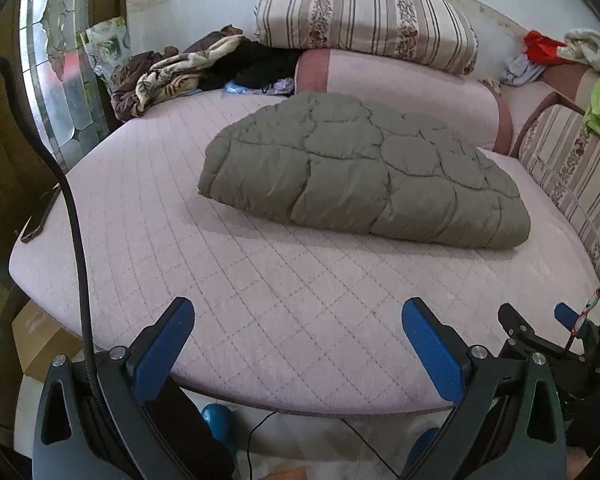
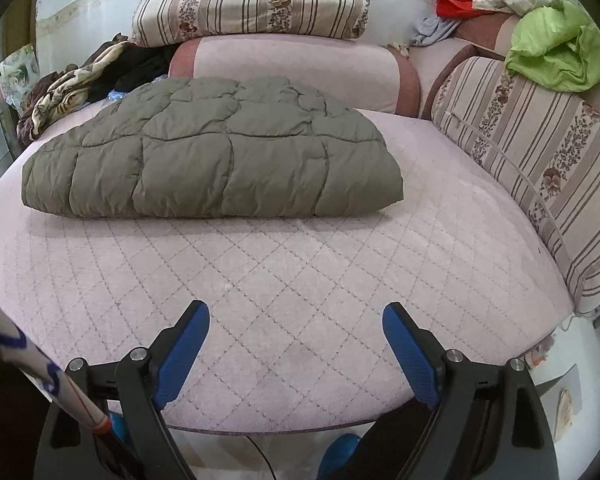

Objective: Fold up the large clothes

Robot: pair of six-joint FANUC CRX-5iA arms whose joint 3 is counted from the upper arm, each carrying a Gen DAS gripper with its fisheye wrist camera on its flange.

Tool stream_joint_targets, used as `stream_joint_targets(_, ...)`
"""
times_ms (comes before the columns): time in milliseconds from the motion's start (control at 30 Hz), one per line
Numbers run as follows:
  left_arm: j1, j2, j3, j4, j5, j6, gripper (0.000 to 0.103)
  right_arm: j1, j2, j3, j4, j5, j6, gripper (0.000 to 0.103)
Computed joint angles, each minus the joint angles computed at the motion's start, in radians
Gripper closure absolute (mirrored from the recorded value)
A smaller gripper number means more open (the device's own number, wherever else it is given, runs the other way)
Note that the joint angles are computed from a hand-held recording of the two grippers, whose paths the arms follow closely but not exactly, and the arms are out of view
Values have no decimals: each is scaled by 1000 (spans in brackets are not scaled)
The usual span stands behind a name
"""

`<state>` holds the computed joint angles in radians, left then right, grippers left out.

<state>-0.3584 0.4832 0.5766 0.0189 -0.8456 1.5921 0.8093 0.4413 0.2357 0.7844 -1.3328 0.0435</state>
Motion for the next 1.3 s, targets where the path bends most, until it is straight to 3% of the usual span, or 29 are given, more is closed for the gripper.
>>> stream_joint_targets(733,-11,40,60,-63,-54,30,0,4,43,45,-1,1,53,11)
stream_joint_targets(1300,-11,61,82,-43,-97,16,0,11,42,33,49,-9,44,10)
